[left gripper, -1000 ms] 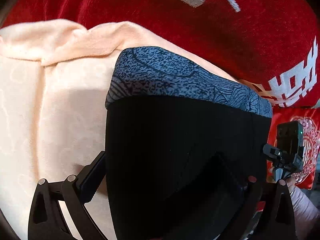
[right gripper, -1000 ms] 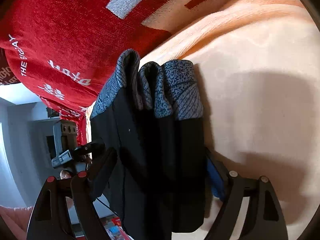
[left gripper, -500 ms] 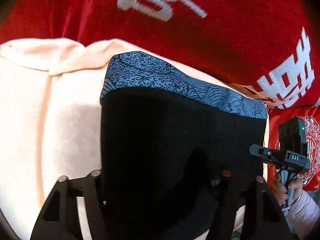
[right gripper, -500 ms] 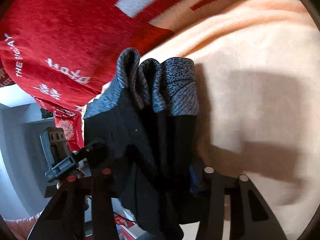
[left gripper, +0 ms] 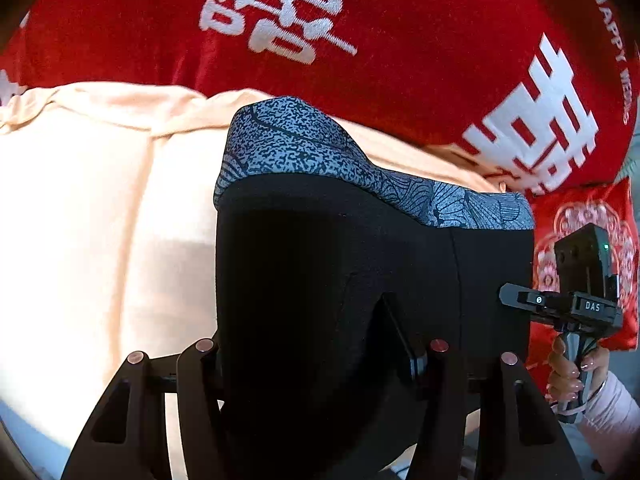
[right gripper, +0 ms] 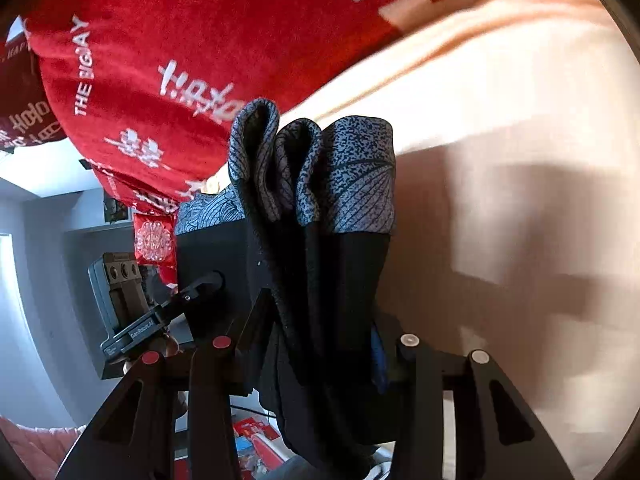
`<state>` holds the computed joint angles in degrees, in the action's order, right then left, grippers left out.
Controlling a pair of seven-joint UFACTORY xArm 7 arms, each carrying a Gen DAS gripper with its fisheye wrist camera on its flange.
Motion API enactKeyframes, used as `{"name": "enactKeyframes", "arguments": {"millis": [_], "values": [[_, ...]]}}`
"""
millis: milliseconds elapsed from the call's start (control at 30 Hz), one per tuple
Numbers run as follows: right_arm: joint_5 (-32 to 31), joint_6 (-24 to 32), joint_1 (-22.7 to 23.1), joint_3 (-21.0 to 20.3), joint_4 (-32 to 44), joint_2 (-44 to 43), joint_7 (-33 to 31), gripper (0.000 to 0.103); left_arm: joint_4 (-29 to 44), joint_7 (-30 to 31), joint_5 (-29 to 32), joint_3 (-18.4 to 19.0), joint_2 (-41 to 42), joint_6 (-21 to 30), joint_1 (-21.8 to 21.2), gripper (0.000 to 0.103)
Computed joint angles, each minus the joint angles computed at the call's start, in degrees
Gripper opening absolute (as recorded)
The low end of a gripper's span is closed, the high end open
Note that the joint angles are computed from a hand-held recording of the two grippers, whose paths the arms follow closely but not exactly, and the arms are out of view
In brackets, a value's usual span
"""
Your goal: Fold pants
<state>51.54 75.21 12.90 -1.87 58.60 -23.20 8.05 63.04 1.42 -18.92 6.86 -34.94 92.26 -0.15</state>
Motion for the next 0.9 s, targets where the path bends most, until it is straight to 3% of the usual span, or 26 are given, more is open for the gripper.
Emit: {"name": "enactKeyframes", "arguments": {"millis": [200, 367, 500, 567, 667, 900], "values": [[1.5, -3.67, 1.42, 1.98, -8.3, -7.91, 4.45, 0.045, -1.47, 3.74, 2.01, 3.32, -4.11, 6.23, 1.43, 0.06], [-1.52, -6.55, 3.42, 3.99, -13.15, -10.0, 8.16, 0.047, -7.94, 7.02, 3.38, 4.27, -7.12, 5.92, 3.52, 0.06], [-5.59, -9.15, 4.4, 4.98, -14.82, -10.48, 9.89, 0.06, -13.56, 7.45, 4.44, 5.47, -9.3, 3.13, 6.68, 0.091], [-7.12, -9.18, 4.75, 5.0, -14.91, -11.01, 11.8, 0.064, -13.55, 7.88, 4.71, 6.08, -9.12, 3.63, 7.36, 0.094], [-12.28, -6.89, 4.51, 6.11, -12.8, -11.34, 17.02, 0.073, -12.4, 8.95, 6.72, 4.77, -9.71, 3.93, 7.59, 0.094], [-25.88, 1.74, 2.95, 8.86, -5.83, -11.78, 27.74, 0.078, -8.35, 12.56, 13.89, 1.78, -11.18, 5.22, 6.58, 0.094]]}}
